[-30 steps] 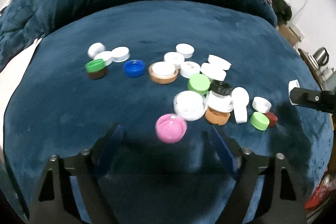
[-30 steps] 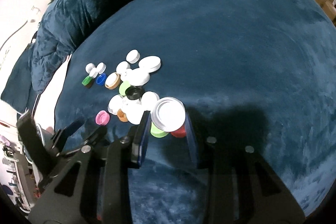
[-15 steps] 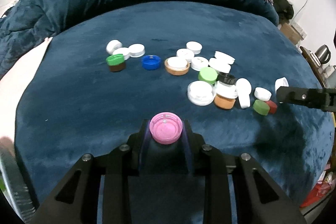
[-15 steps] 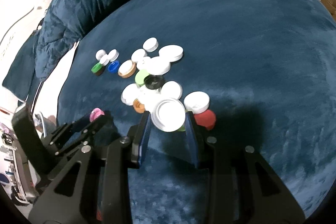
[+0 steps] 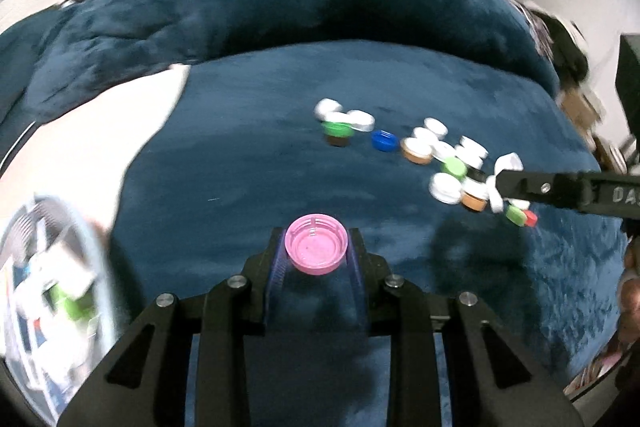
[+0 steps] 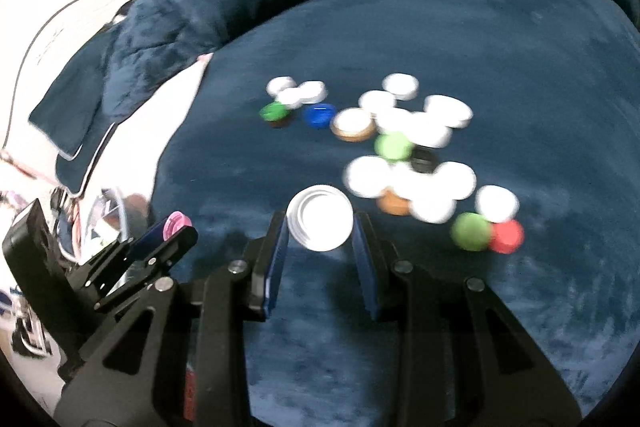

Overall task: Organize objects
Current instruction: 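Carry both caps over the mesh basket and open both tools to release them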

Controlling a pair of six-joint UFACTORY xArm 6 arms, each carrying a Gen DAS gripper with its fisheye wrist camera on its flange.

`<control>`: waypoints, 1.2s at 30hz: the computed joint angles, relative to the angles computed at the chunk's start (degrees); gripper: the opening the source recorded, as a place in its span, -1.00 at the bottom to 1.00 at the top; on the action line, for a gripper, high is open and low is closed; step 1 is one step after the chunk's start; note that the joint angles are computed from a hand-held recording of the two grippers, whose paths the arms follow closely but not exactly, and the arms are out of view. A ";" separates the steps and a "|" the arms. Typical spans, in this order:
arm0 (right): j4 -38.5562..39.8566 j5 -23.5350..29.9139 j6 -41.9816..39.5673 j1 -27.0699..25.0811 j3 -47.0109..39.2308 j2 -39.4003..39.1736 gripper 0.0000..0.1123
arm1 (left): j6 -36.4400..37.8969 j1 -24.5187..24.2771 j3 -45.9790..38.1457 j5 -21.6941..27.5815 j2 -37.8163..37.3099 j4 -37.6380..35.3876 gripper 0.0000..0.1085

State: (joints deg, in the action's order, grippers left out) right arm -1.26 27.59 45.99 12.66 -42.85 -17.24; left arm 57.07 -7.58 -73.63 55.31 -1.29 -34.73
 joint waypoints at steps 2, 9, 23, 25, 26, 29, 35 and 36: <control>0.05 -0.30 -0.50 1.82 -3.00 2.91 -0.40 | -0.70 2.87 -1.89 0.51 0.82 -0.46 -0.44; 3.51 -0.69 -6.08 10.01 -17.95 16.44 -0.40 | -6.01 12.90 -12.18 1.78 7.90 -0.84 -0.44; 29.68 3.75 -32.24 18.27 -47.64 40.89 -0.37 | -12.62 20.32 -25.19 1.34 18.83 1.72 -0.14; 33.16 3.60 -34.63 18.32 -47.94 41.48 -0.21 | -13.24 20.44 -24.84 0.60 18.67 2.29 0.59; 32.64 3.07 -33.55 18.19 -47.20 41.02 0.14 | -14.00 20.42 -24.63 -0.19 18.56 2.54 0.75; 29.55 -0.57 -29.77 17.83 -42.48 37.69 0.74 | -14.72 20.53 -24.14 -0.49 18.00 2.69 0.80; 15.07 -0.48 -16.99 15.46 -34.38 30.90 0.83 | -13.68 18.67 -20.34 -2.08 15.08 3.95 0.81; 13.40 0.23 -15.50 15.01 -33.36 30.00 0.83 | -13.41 18.16 -19.45 -2.38 14.38 4.17 0.81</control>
State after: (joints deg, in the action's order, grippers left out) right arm 12.14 27.82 30.49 27.67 -76.21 12.76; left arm 43.66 10.58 -93.08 52.93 13.09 -30.55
